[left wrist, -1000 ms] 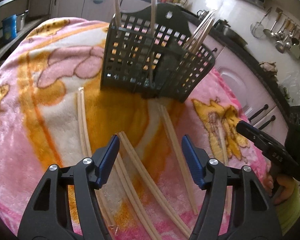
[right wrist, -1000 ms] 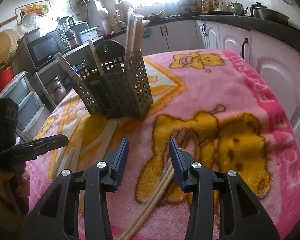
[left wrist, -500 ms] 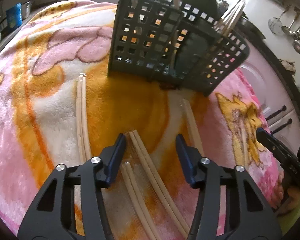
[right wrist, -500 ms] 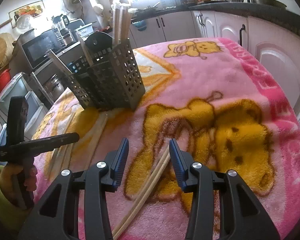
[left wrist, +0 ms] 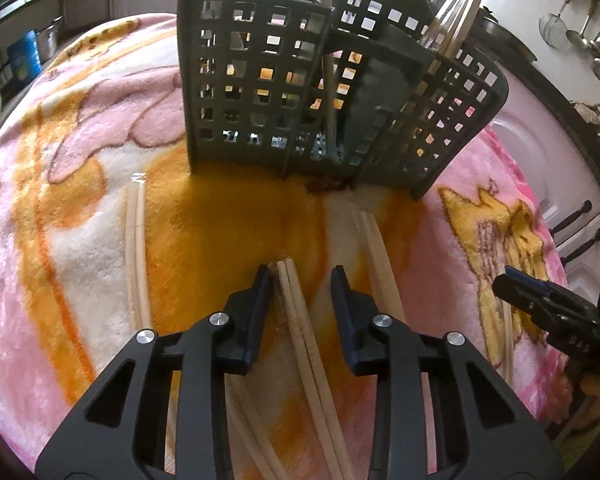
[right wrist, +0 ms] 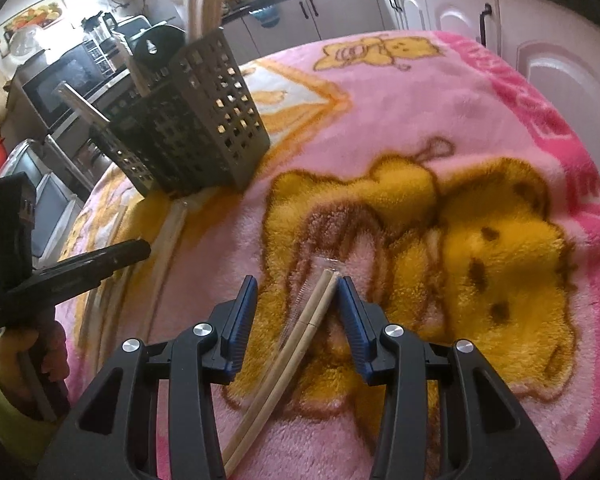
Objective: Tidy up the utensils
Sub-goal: 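Close the left tool on a chopstick while the right tool grasps another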
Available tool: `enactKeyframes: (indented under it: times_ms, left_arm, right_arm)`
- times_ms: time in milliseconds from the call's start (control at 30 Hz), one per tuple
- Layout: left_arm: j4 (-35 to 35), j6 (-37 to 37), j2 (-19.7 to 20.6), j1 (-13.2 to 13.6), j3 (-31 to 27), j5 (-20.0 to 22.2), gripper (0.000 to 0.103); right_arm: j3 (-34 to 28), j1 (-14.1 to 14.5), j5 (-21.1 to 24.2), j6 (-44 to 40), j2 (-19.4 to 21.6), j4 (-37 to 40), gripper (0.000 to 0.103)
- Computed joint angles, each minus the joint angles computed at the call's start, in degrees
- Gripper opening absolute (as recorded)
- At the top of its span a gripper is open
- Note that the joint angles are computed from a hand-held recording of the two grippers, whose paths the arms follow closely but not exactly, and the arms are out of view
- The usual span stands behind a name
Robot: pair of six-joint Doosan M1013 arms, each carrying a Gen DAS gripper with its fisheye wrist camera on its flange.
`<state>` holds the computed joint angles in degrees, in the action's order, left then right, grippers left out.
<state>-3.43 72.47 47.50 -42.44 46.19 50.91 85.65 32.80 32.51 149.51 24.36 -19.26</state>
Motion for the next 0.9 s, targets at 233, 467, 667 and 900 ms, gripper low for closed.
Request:
enactKeyframes:
  times_ms: [233, 467, 667, 900]
  left_arm:
    - [0.20, -0.54, 0.98, -0.13, -1.84, 0.87, 0.012]
    - [0.10, -0.95, 1.46, -0.19, -2.63, 1.13, 0.009]
    - [-0.73, -0.66, 1.27, 0.05, -2.44, 0.61, 0.007]
    - [-2.75, 0.80, -1.36, 0.36, 0.83, -4.14, 0.005]
  right_arm:
    - [-1.53, -0.57, 1.14, -1.57, 1.08, 1.41, 0.040]
    - [-2.04, -1.20, 1.61, -1.58, 1.45, 1.88, 0.019]
    - [-0.98, -1.36, -1.08, -1.30, 0.71, 1.87, 0.017]
    - [-0.48, -0.29, -3.75, 0.72, -0.66, -3.80, 0.016]
